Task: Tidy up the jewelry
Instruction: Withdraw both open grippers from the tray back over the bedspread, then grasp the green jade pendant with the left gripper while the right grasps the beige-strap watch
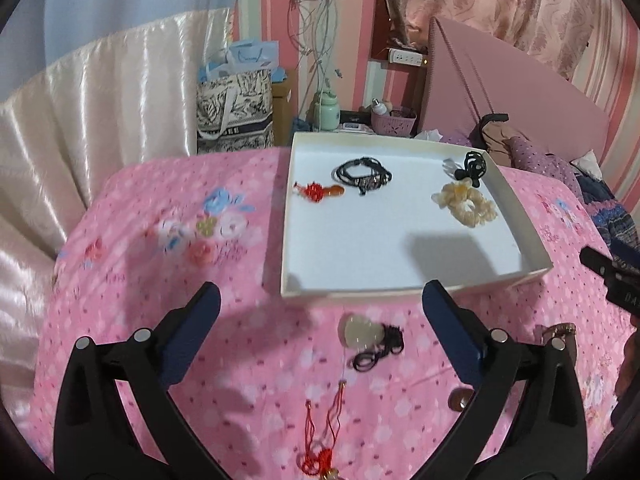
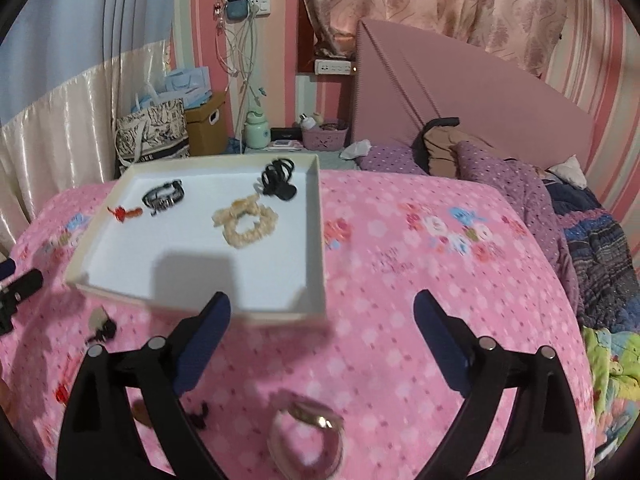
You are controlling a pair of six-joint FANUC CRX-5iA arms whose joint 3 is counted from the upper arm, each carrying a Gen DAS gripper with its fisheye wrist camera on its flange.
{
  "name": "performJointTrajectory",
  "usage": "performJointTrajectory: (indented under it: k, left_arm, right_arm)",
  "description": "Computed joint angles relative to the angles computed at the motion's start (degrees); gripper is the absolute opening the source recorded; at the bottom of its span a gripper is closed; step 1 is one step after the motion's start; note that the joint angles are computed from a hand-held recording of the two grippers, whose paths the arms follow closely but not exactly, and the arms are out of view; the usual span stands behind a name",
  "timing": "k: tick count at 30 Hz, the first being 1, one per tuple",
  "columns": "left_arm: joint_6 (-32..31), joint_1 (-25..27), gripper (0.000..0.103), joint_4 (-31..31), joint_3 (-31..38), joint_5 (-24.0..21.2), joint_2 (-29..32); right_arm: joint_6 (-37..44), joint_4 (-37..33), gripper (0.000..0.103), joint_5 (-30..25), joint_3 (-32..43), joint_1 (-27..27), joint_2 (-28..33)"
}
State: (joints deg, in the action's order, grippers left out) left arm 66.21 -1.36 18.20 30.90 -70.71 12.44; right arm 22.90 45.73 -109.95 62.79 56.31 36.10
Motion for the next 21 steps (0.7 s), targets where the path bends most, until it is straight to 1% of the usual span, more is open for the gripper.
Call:
performJointTrajectory:
  k: [2,5,9,11,13,16,21]
  left_arm:
    - [-0.1,0.6,0.100,1.4,-1.4,-0.4,-0.5]
    - [-0.7,0.7,0.100,2.0,-3.2,-0.2,-1.4]
    - [-2.5,0.9,0.100,1.8,-6.6,2.0,-3.7]
    - [-3.5,1.5,0.100,2.5,-8.7,3.3,-4.7]
    - [-3.7,1.9,0.100,3.0,-9.4,3.5,-4.6]
    - [-2.6,1.7,0.100,1.7,-9.2,2.9,-3.7]
    - [-1.3,1.1,0.100,0.4,-8.8,1.6,-2.4]
  right_arm:
    - [-1.0,0.0,0.093,0.1,-3.1,0.6,-1.5]
    - [-1.8,0.6,0.093,-1.2,-5.3,1.4,-2.0]
    - [-3.6,-0.2,0.093,-2.0,-7.0,1.8,-2.6]
    - [-4.4,-0.4,0.093,-1.4,-8.6,2.1,-3.4]
    - [-4.0,-0.1,0.093,-1.5,-9.1,2.4,-3.4]
    - [-4.5,0.0,0.093,-2.2,-10.8,3.0,-3.9]
    - [-5.8,-3.0,0.093,-2.3,-14.6,3.7,-6.0]
